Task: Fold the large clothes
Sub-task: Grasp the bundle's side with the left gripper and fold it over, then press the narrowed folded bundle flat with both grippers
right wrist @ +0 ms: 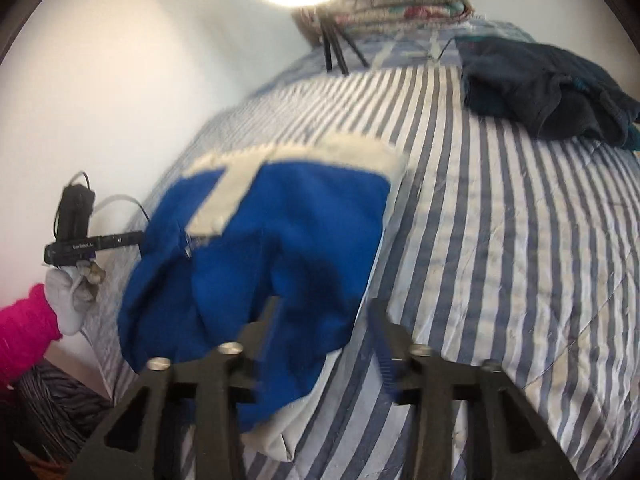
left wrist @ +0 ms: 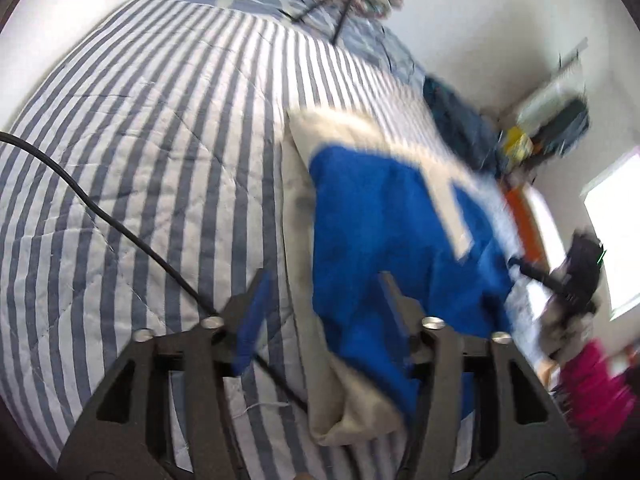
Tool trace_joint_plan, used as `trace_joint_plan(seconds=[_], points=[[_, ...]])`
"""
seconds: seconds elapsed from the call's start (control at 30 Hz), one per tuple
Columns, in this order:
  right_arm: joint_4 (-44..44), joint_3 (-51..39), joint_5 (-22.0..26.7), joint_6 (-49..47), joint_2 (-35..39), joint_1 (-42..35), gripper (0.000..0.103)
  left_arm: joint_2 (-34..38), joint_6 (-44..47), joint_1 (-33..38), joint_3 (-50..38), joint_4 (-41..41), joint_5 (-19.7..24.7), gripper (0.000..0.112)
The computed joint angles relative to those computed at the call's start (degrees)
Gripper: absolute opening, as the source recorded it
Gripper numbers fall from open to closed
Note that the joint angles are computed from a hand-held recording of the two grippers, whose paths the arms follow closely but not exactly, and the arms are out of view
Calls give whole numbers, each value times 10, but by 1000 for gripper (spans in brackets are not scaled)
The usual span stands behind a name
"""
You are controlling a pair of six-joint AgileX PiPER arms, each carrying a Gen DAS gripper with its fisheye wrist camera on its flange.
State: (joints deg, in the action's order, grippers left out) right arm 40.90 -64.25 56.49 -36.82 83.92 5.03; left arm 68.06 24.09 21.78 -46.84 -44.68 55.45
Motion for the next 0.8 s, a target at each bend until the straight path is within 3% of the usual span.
trace_joint_plan(seconds=[0.1, 0.17, 0.43, 0.8], points=[[35, -14, 9, -4, 26, -15, 87, 42, 42, 69, -9, -88, 56, 65], [56, -31, 31, -1, 61, -25, 86, 76, 58, 90, -12, -123, 82, 66], [90, -32, 62, 0, 137, -31, 86, 174, 96, 107, -26, -164, 119, 66], [162, -47, 111, -44, 185, -61, 82, 235, 122, 55, -52, -177, 113, 66]])
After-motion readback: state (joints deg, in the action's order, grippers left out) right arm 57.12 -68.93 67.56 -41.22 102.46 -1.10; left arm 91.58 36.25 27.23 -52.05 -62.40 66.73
